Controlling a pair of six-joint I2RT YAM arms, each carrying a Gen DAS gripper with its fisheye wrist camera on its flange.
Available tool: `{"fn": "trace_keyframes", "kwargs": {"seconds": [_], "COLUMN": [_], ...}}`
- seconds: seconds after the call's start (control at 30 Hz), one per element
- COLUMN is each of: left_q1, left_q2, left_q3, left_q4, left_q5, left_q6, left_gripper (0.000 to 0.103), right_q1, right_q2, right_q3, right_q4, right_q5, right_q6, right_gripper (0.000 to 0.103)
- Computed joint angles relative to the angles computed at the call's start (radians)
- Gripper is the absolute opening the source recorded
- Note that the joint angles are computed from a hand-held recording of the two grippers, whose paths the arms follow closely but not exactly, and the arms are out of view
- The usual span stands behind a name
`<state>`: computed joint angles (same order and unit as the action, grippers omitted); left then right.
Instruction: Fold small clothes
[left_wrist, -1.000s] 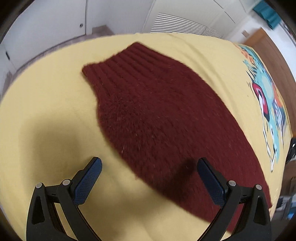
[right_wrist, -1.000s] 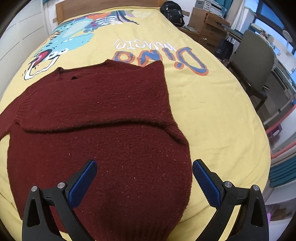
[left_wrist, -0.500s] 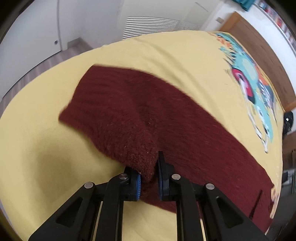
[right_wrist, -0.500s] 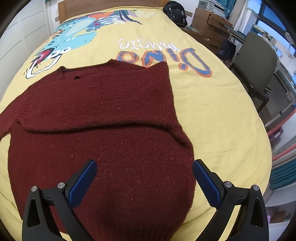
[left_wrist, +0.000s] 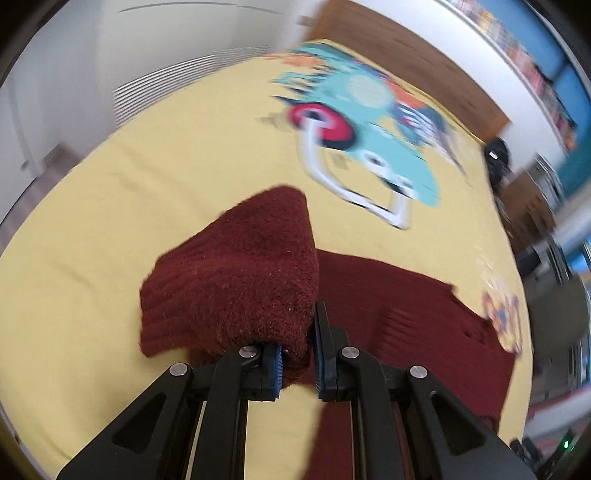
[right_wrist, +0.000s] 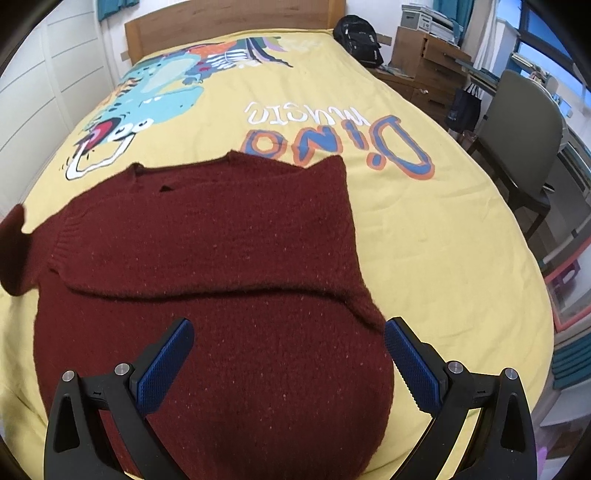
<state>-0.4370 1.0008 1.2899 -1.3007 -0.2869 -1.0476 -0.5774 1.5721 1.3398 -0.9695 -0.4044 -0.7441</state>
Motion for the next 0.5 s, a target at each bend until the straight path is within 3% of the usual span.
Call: {"fn": "trace_keyframes", "kwargs": {"seconds": [0.2, 0.5], "left_q1": [-0.221, -0.309], "left_q2": [0.301, 0.72], "left_q3": [0.171, 0.477], "left_q4": [0.117, 0.237], "left_q5": [-0.037, 0.025], "left_q6": [-0.047, 0.056], "left_gripper": [0.01, 0.01], "right_q1": [-0.018, -0.052], "right_q2": [0.057, 0.143], "right_q3": [0.083, 0.226], "right_q4": [-0.044, -0.09], "right_q5": [-0.02, -0.031], "right_q6": [-0.006, -0.008], "right_gripper": [0.102, 0.102]}}
